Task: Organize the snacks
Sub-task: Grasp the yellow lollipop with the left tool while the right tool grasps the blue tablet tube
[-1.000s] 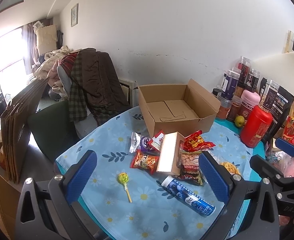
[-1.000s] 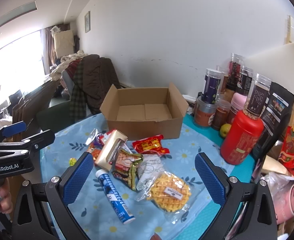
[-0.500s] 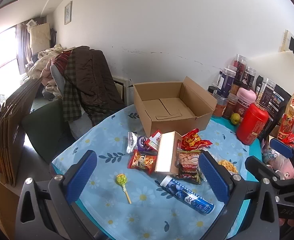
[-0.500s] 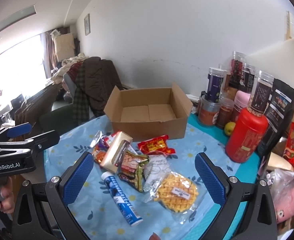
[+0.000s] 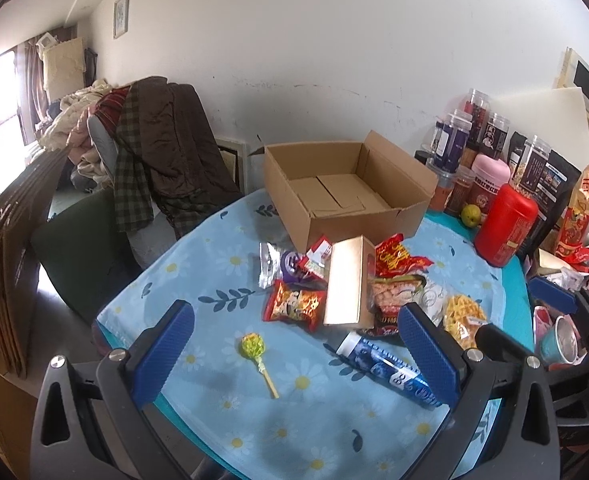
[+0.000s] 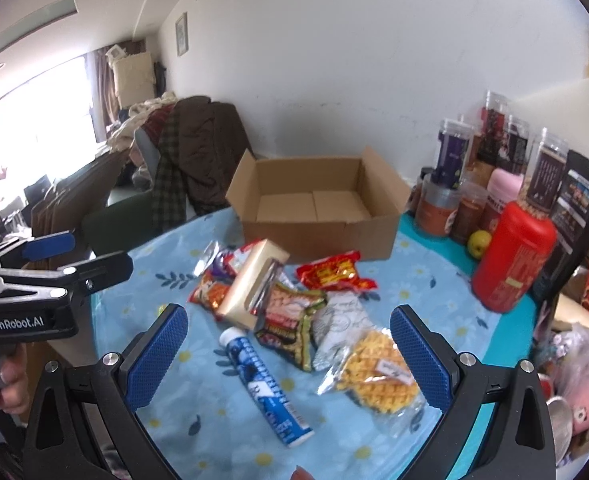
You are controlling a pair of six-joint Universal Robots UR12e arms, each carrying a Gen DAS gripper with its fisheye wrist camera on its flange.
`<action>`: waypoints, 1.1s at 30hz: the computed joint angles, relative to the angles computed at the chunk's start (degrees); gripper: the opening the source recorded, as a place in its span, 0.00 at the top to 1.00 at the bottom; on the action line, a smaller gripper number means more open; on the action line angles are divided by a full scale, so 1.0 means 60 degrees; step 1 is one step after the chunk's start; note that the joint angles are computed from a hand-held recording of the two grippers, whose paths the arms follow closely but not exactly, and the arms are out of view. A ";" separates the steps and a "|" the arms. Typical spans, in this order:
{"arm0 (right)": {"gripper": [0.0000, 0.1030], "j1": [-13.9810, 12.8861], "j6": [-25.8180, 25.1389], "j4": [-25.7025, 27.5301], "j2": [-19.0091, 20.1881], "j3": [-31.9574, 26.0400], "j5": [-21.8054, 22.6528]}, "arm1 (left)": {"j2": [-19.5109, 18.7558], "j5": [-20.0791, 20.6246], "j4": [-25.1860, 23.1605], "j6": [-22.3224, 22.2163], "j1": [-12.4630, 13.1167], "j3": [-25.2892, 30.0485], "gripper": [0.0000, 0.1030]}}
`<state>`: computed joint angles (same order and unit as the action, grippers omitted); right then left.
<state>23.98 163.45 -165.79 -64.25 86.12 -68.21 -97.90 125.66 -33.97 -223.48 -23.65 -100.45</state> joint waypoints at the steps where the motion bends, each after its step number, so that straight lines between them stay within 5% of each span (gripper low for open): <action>1: 0.00 0.0014 -0.0023 0.0034 0.0011 0.0020 0.0006 | 0.0018 -0.0093 0.0058 0.0015 0.0030 -0.0061 0.00; 28: 0.53 0.0249 -0.1212 0.3353 0.0938 -0.0836 -0.0006 | -0.0086 -0.1812 0.0413 -0.0064 0.0718 -0.0982 0.00; 31: 0.54 0.0266 -0.1168 0.3449 0.1022 -0.0920 -0.0091 | -0.0208 -0.1892 0.0208 -0.0027 0.0823 -0.0921 0.07; 33: 0.57 0.0275 -0.1106 0.3529 0.1064 -0.0976 -0.0141 | -0.0260 -0.2114 0.0217 0.0001 0.0931 -0.0939 0.23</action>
